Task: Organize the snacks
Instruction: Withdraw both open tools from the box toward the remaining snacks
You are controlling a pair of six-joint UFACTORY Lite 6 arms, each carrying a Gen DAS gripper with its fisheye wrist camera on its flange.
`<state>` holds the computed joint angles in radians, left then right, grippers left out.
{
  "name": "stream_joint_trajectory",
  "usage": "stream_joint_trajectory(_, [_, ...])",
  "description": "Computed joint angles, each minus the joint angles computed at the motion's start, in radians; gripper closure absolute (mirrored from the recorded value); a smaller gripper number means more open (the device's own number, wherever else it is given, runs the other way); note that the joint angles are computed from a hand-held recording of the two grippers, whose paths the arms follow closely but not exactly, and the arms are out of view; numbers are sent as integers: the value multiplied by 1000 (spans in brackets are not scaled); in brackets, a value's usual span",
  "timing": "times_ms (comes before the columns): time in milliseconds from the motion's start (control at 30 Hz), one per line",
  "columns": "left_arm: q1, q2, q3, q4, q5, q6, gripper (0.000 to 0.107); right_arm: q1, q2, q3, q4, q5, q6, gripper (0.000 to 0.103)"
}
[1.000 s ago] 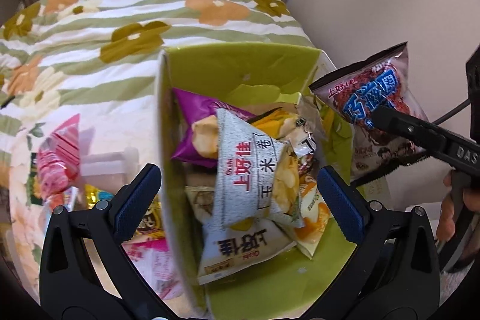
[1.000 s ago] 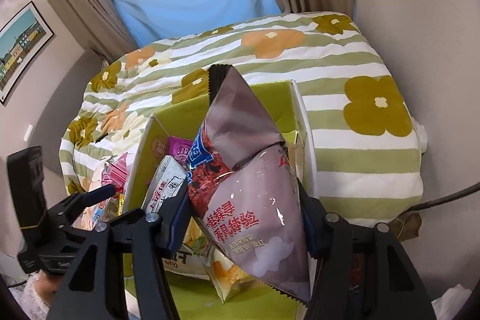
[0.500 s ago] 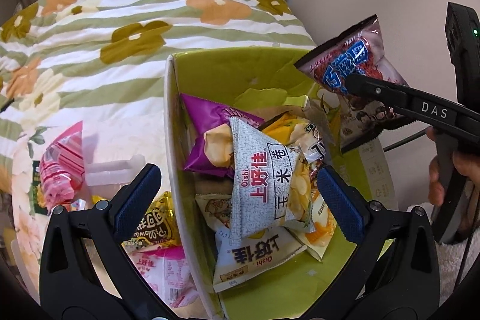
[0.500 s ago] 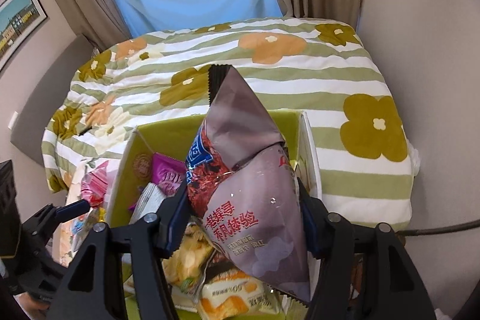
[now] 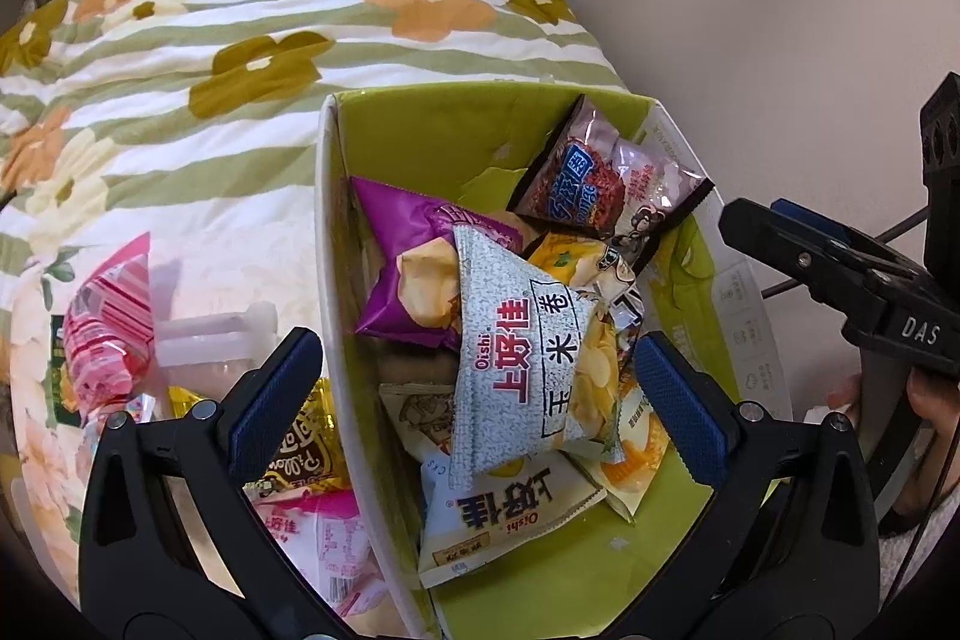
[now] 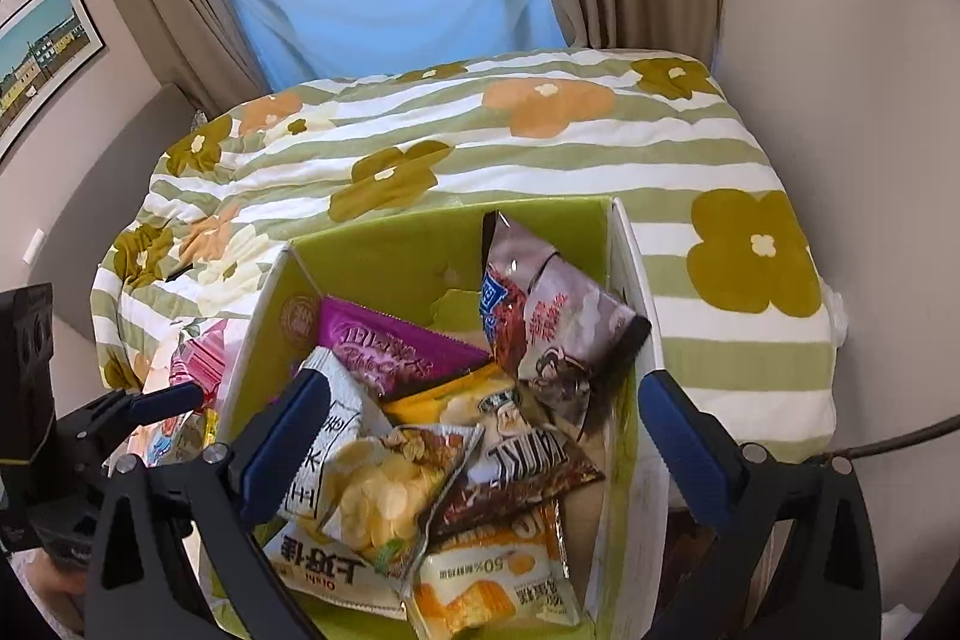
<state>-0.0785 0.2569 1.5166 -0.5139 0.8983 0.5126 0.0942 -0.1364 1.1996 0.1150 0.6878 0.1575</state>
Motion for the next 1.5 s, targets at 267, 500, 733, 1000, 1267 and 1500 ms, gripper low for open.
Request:
stream_joint_trajectory(267, [16, -126, -49, 4, 10, 1, 4, 35, -114, -22, -51, 34, 72, 1])
stream_joint_trajectory(500, [64, -295, -95, 38, 43, -29, 4, 108, -238, -29, -129, 101, 172, 1])
stream_joint_trajectory(733, [177, -453, -161, 42, 92, 6, 4, 273, -340, -36, -298, 186, 343, 1])
stream_joint_trajectory(1000, [608, -534, -226, -151, 289, 366, 4, 704, -365, -30, -666, 365, 813, 1])
stream_joint_trajectory(1267, [970, -238, 8, -205, 460, 612, 4, 1016, -166, 72, -858, 460, 1193, 0])
stream_joint_trajectory(1500, [1056, 209, 479, -161, 561, 636, 4, 1072, 177, 304, -866, 385, 1327, 1])
